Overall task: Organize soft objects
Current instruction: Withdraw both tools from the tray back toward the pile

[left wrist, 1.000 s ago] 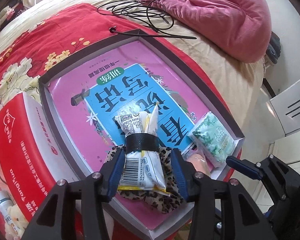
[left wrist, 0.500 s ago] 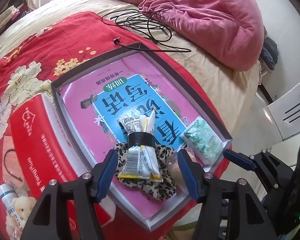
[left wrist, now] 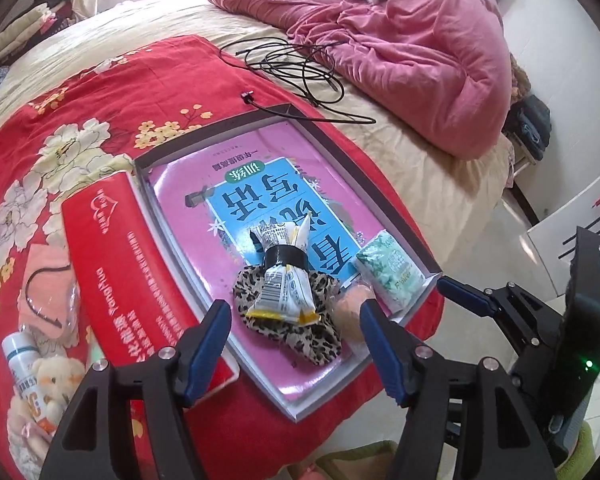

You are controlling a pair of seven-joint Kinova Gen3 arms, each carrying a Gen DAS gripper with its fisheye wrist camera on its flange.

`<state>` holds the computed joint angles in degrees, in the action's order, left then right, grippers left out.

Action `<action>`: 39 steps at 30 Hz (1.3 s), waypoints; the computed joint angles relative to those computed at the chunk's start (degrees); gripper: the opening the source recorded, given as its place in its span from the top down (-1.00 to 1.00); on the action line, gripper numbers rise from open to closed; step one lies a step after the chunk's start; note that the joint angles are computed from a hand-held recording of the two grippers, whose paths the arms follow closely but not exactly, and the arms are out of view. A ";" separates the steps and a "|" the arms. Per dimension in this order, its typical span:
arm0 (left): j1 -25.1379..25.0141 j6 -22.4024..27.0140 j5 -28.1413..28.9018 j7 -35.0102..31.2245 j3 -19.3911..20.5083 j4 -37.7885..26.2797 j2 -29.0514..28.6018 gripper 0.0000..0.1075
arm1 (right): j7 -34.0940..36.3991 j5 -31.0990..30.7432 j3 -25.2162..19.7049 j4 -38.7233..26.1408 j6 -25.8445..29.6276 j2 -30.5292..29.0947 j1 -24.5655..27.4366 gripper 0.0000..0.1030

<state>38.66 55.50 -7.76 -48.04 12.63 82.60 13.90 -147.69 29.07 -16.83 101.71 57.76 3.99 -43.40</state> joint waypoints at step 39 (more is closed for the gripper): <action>-11.16 2.21 -6.54 14.18 8.43 16.89 -25.25 -0.38 | -4.34 11.61 -1.76 -14.18 12.14 4.74 -13.24 -0.49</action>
<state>27.50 57.71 -14.30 -33.87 21.06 99.49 -11.35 -152.03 40.67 -18.59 87.54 69.89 8.72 -56.64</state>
